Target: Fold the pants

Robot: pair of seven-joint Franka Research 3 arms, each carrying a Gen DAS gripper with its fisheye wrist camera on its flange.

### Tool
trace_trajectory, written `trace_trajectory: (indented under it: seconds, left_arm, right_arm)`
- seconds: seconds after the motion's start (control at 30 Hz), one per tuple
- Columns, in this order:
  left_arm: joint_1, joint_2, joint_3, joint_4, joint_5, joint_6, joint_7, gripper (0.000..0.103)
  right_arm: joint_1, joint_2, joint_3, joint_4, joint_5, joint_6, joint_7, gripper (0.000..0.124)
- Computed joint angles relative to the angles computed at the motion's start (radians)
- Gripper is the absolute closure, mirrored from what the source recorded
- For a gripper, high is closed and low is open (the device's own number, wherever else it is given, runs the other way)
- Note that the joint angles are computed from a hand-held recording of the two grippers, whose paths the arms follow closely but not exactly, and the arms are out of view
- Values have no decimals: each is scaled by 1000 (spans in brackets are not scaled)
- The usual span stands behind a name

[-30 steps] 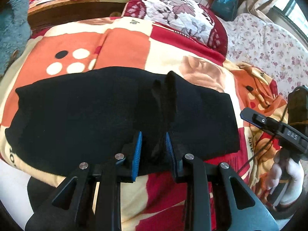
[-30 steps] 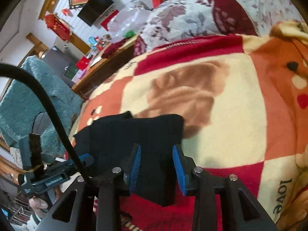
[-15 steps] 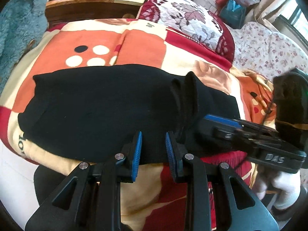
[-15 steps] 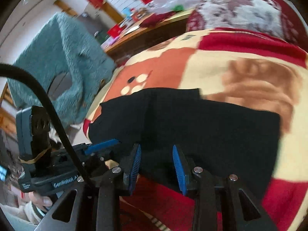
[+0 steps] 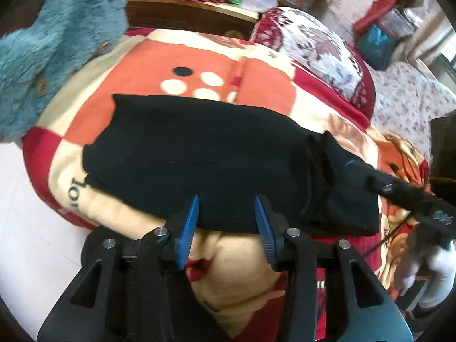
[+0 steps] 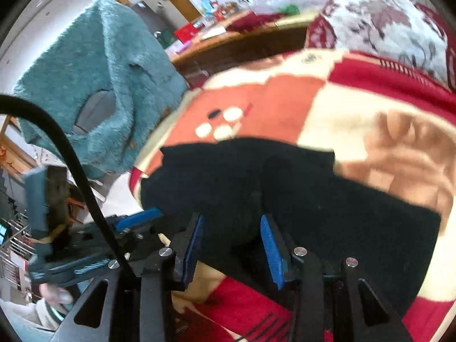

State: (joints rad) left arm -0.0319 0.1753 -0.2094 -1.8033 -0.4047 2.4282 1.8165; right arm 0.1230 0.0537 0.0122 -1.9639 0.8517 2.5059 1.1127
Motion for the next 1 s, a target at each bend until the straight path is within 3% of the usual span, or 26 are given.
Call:
trace_trajectory:
  seconds: [0.13,0.8,1.0]
  left_arm:
    - [12,-4,10,-6,-5,1,-17,63]
    - [31,-24,26,-38,-28,-6,-65,63]
    - [45,-17,25,-40,-91,-12,-63,63]
  right_arm:
    - [11,18,10,47,-4,-7,-32,77]
    - [21,63,31,88,-16,-39,20,76]
    - [23,81,34,107,-21,-41,14,76]
